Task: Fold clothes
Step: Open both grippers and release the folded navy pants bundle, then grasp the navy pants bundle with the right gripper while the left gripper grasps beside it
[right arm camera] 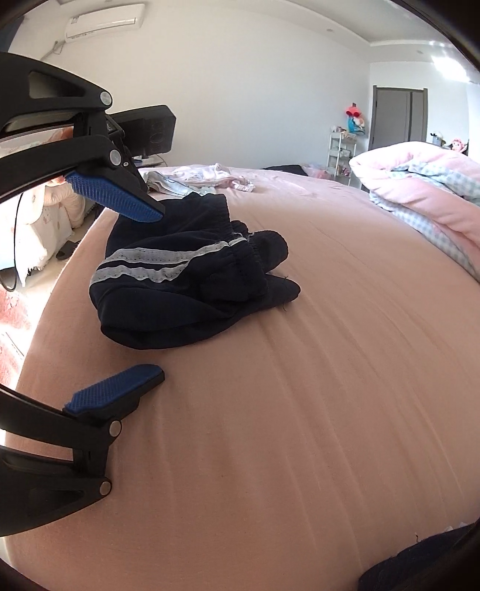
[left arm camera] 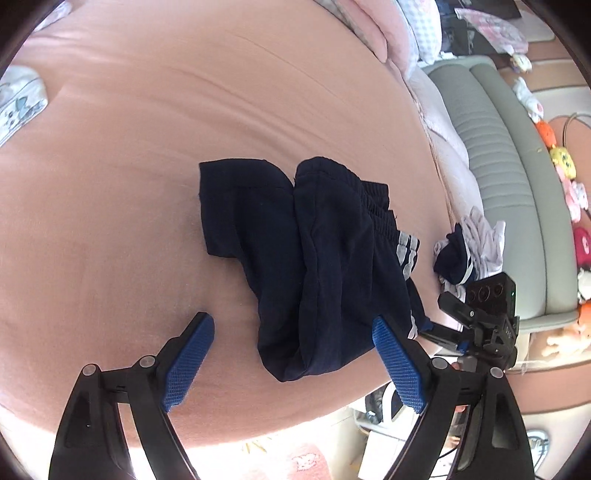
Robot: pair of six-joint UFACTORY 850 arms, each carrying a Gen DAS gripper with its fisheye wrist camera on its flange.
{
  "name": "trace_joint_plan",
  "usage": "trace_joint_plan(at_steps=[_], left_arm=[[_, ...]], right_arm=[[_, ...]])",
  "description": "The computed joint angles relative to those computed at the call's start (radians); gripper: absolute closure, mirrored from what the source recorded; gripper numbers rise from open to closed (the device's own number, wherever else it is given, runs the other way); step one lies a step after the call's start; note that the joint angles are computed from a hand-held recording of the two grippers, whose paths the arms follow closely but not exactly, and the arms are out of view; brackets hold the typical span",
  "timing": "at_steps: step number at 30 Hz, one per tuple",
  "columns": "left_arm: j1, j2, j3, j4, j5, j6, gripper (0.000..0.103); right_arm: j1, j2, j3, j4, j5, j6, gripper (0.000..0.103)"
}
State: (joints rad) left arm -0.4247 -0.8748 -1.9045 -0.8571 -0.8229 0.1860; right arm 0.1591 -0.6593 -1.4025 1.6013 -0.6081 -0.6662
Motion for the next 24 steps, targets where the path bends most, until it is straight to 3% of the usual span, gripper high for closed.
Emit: trace_joint_plan(at_steps=[4,10,14,22,24], left_arm=[[0.004,0.057,0.114,-0.119,0.075,0.031,0.015],[0.01,0.082,0.185,-0.273,0.09,0.123,0.008],[0.013,0.063,0.165,-0.316,0.072,0.149,0.0],[0.013,-0.037,0.002,-0.244,0.026,0.085,0.0],[0.014,-0.054,-0.022,-0.246,0.016,0.083,0.0]], right_arm=[[0.014,0.014,0.036,0.125,0.047,-0.096,0.024],[-0.013,-0.042,-0.044,0.002,-0.036,0.0,0.023],[-0.032,-0.086,-0.101,-0.041,-0.111,0.03,0.023],[-0.032,-0.142,-0.181,-0.036,-0.129,0.055,0.023],[-0.026,-0.154,-0.204,-0.045,-0.124,0.068,0.016]])
